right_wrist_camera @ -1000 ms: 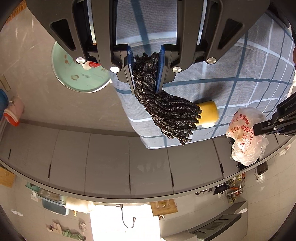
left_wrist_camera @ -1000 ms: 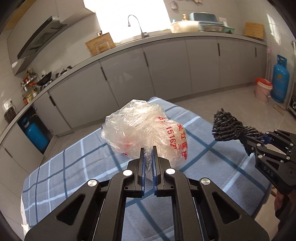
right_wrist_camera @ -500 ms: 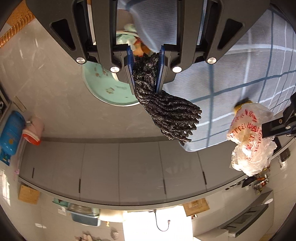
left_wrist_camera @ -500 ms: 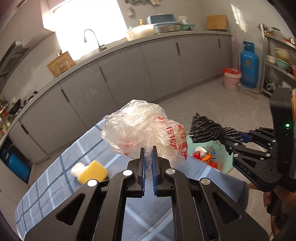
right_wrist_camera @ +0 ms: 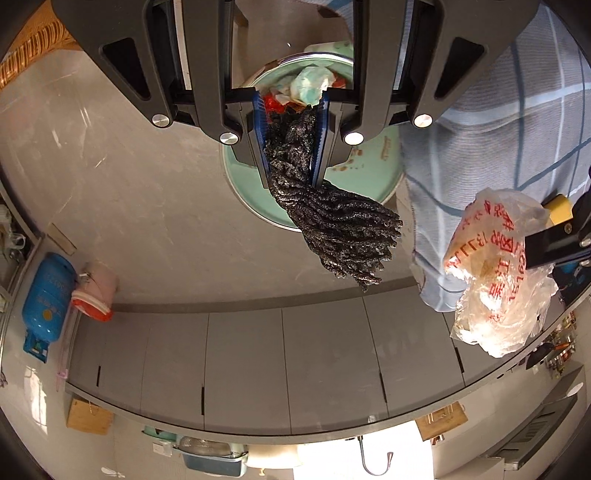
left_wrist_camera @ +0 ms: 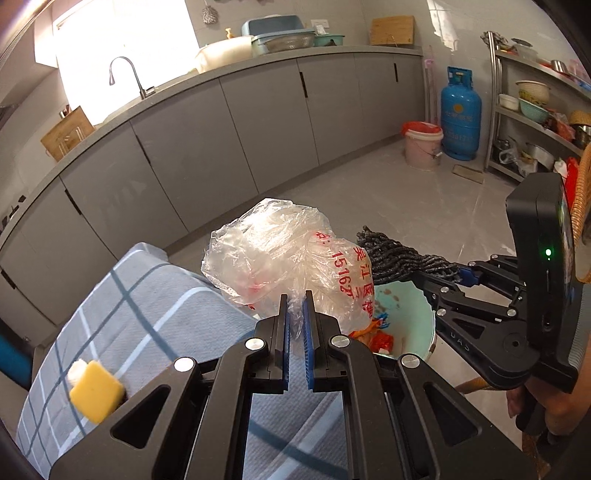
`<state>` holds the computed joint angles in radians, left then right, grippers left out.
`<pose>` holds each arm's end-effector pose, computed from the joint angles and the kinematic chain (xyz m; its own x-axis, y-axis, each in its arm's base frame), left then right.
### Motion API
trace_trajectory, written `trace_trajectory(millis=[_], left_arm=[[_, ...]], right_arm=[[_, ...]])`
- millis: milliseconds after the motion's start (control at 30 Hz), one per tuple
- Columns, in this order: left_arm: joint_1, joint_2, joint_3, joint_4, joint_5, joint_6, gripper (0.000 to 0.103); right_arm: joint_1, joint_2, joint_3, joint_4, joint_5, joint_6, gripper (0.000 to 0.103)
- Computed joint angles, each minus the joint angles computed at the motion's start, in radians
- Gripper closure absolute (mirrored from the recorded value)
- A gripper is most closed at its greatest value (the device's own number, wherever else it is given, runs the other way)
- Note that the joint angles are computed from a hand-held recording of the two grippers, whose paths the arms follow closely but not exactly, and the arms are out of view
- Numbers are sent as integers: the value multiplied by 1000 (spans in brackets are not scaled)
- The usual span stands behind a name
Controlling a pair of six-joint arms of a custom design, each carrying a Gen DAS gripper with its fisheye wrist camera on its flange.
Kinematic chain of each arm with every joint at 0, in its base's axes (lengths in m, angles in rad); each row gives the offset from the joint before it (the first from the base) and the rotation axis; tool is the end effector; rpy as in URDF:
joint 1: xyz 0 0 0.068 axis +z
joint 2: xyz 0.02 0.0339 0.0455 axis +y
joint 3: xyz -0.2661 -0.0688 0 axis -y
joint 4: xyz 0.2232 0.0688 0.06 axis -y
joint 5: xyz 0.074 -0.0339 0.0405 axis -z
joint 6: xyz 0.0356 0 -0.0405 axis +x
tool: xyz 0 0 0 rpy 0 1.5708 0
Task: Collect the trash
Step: 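Carry the clear bag and black scrubber over the green basin and open both grippers, then move both open grippers from the basin back over the table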
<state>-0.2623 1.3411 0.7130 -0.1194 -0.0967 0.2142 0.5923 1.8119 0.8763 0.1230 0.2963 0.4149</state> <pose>0.2477 -0.0629 0.2156 -0.6012 0.3805 -0.7027 0.3249 0.9198 0.2200 0.2867 0.1804 0.1494 -0.6994 -0.0059 -0.7147 -0.0934 0.9922 0.0832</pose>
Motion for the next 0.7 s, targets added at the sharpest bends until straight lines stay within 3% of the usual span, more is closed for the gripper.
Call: trace_trajectory(millis=[100,167,200,267,333,400,500,700], left_arm=[[-17,69,12,47,-19,-2,95],[-20,96,20,61,-25,5,88],[-16,97,14,74,-32,7,69],[-8,94,-2,109,-52,8,52],[7,91,-3,107,-57,17,49],[33,75,-10,101,-53,16,36],[62,32,-27,91,-56,31,35],[143,-94,-87,65,-76,50,18]], right_arm=[[-32,39,0,30,-20,-8,79],[-49,66,-1,61,-36,-11,76],[-59,81,-1,73,-45,-7,72],[-73,99,-7,97,-65,-5,63],[-80,117,-2,90,-62,11,60],[-83,115,-21,105,-62,30,54],[-77,100,-42,102,-44,38,50],[-29,40,-73,64,7,61,37]])
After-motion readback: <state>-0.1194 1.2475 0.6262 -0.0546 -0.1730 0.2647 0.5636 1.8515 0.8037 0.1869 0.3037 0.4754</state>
